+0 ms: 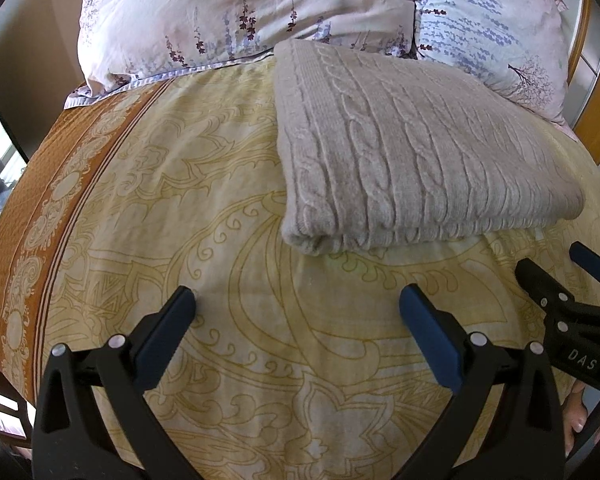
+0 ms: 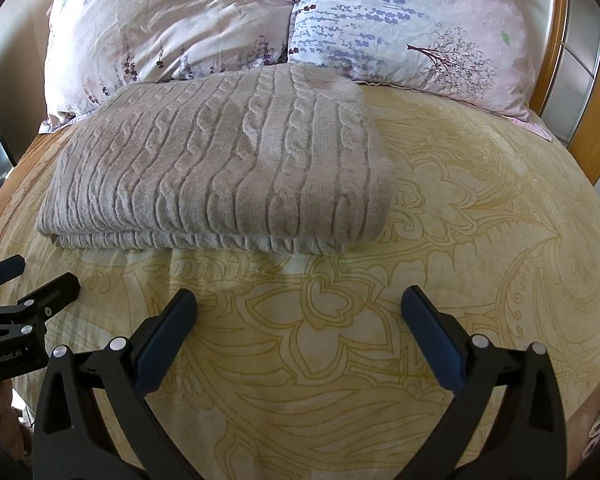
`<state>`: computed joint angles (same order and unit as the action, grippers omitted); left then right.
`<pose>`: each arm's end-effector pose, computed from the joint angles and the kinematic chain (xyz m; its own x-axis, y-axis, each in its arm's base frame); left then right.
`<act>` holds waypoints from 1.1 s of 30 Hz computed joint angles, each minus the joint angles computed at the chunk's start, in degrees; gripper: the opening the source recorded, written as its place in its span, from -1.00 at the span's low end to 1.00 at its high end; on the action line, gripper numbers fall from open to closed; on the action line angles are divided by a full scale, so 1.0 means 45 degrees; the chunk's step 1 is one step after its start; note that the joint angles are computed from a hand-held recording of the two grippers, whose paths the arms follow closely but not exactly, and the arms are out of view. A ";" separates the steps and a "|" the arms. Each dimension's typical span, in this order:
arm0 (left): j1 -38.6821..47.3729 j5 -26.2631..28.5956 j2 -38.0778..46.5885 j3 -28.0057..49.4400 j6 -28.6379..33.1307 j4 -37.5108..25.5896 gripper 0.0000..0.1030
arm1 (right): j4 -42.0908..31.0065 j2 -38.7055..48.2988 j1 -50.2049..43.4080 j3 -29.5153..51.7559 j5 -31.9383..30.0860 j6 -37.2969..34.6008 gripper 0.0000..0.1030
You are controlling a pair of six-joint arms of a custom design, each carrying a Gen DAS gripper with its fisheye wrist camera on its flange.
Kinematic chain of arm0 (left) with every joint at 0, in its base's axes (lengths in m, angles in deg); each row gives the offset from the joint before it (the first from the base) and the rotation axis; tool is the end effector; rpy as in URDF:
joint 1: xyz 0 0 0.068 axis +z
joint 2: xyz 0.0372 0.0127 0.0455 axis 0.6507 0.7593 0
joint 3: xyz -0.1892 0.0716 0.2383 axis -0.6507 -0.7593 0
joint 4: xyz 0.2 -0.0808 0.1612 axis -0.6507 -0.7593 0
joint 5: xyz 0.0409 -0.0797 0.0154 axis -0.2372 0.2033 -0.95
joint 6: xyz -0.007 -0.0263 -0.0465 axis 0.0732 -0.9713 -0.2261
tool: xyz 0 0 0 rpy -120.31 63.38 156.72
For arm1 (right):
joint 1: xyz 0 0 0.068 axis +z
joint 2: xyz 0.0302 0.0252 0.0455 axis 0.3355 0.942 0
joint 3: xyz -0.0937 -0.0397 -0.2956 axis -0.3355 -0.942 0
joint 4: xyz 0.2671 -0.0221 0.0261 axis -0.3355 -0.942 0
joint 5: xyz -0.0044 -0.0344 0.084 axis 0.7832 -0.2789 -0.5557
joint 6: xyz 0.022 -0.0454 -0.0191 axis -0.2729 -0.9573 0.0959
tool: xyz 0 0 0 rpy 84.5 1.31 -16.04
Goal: Fold small clothes
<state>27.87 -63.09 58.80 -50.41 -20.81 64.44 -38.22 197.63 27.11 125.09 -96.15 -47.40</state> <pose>0.2553 -0.0455 0.0579 -0.7727 -0.3294 -0.5426 -0.4019 0.9156 0.0164 0.3427 0.0530 0.0448 -0.7156 -0.3452 -0.6072 -0.4521 0.8916 0.0260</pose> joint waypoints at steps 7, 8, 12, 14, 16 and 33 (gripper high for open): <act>-0.0019 -0.0011 0.0012 -0.0020 -0.0034 0.0020 0.97 | -0.0034 -0.0001 -0.0029 0.0025 -0.0041 -0.0060 0.97; -0.0019 -0.0011 0.0012 -0.0020 -0.0034 0.0020 0.97 | -0.0042 0.0000 -0.0035 0.0032 -0.0050 -0.0075 0.97; -0.0009 -0.0005 0.0004 -0.0005 -0.0031 -0.0008 0.97 | -0.0053 -0.0005 -0.0033 0.0034 -0.0051 -0.0076 0.97; -0.0025 -0.0020 0.0002 -0.0018 -0.0050 0.0002 0.97 | -0.0052 -0.0005 -0.0036 0.0034 -0.0051 -0.0079 0.97; -0.0027 -0.0023 -0.0001 -0.0014 -0.0059 -0.0007 0.97 | -0.0060 -0.0008 -0.0043 0.0033 -0.0051 -0.0077 0.97; -0.0014 -0.0030 0.0020 0.0014 -0.0061 -0.0010 0.97 | -0.0097 0.0003 -0.0070 0.0069 -0.0106 -0.0157 0.97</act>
<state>27.80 -63.23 58.89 -50.34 -21.08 64.39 -38.66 197.65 26.80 125.40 -96.62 -48.11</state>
